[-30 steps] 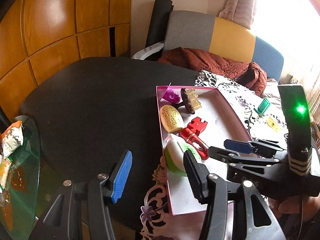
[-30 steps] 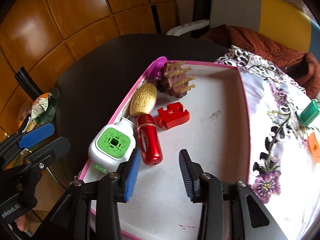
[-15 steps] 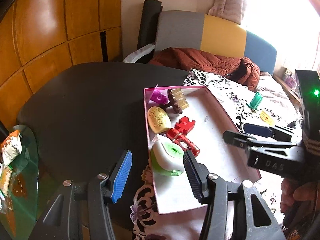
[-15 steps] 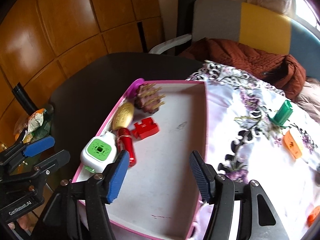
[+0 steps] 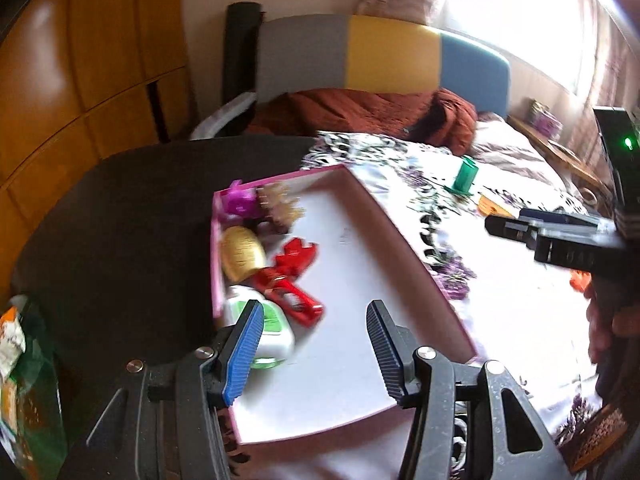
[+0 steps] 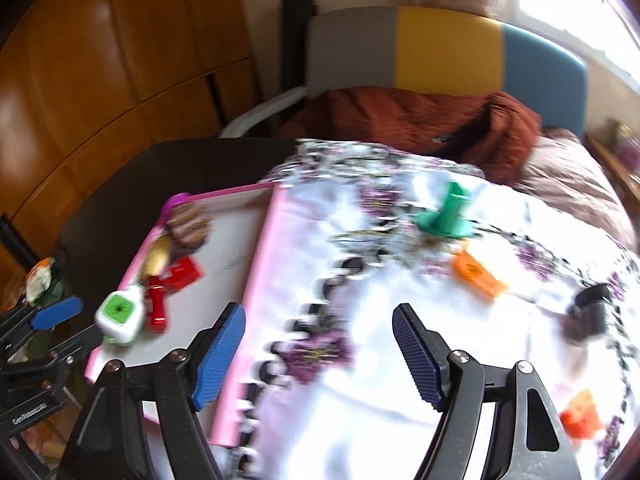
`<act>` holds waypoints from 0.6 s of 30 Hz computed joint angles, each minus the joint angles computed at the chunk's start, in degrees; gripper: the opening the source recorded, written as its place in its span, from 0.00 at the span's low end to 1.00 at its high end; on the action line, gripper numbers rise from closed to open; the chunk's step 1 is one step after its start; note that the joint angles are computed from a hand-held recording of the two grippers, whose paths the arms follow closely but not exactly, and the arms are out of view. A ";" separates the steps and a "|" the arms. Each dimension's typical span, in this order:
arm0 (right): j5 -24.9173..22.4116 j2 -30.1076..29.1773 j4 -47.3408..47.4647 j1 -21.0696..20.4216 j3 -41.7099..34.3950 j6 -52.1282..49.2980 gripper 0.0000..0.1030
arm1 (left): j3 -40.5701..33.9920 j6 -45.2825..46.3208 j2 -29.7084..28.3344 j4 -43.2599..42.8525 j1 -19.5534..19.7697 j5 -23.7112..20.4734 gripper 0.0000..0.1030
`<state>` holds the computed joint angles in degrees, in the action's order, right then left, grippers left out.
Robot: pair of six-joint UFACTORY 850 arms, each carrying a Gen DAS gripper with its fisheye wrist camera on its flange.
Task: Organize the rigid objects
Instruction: 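Move both tools back over the table toward the orange blocks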
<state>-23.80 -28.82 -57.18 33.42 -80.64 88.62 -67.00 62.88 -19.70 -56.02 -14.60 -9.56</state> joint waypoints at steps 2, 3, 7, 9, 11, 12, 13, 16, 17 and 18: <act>-1.37 2.12 -1.60 -1.06 2.69 2.40 0.74 | -0.66 0.30 -0.42 0.23 -0.72 -0.93 0.53; -2.25 3.22 -2.42 -1.62 4.03 3.51 0.75 | -1.01 0.61 -0.63 0.16 -1.18 -1.26 0.53; -5.88 8.01 -6.03 -4.26 9.67 9.41 0.77 | -2.82 0.01 -1.79 1.07 -2.90 -3.12 0.53; -7.96 10.53 -7.88 -5.76 12.81 13.19 0.77 | -3.78 0.53 -2.35 1.18 -3.93 -3.68 0.53; -10.08 12.62 -9.34 -7.38 15.76 17.05 0.77 | -4.77 0.25 -2.97 2.17 -5.14 -3.72 0.53; -11.00 13.75 -10.10 -8.16 17.44 19.35 0.77 | -5.48 -0.36 -3.41 3.03 -5.68 -4.13 0.53; -11.81 14.80 -11.00 -8.92 19.19 22.17 0.77 | -6.34 -1.77 -3.95 4.60 -6.30 -4.49 0.53; -12.63 17.66 -13.00 -10.71 24.21 31.20 0.77 | -9.62 -7.40 -6.08 10.61 -8.28 -4.85 0.53; -12.48 17.92 -10.77 -11.54 24.94 31.68 0.77 | -10.81 -9.07 -6.90 12.49 -8.86 -5.26 0.53; -12.04 18.09 -9.40 -12.37 25.26 32.05 0.77 | -11.91 -11.33 -7.64 14.72 -9.47 -5.42 0.55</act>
<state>-35.84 -10.73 -66.58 21.05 -55.38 120.67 -78.91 51.55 -27.34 -41.30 -24.07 -14.98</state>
